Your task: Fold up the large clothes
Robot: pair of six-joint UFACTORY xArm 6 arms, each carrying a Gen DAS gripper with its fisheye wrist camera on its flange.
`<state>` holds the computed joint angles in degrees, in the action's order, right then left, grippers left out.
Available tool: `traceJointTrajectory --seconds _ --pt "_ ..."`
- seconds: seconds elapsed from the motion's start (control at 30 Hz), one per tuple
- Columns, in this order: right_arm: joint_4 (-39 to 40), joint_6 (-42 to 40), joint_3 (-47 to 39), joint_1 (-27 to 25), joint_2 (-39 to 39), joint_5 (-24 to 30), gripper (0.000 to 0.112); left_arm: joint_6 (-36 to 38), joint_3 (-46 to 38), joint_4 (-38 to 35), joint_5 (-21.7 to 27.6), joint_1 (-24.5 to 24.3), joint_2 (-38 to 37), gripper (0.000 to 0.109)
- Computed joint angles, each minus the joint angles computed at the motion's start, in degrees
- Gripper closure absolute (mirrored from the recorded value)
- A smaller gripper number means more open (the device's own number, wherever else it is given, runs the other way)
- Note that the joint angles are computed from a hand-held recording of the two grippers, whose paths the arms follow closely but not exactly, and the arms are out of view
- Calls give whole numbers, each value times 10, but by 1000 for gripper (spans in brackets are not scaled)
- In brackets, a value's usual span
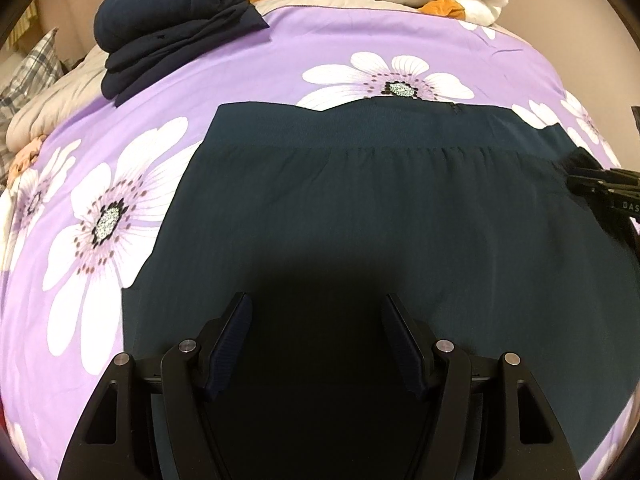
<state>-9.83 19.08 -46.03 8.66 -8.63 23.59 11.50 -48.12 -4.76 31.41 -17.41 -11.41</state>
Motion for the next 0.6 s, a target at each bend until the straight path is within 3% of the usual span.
traceJointTrajectory --seconds 0.6 --pt "-48 92 79 -21 -109 35 76 -12 31 18 22 33 -48 42"
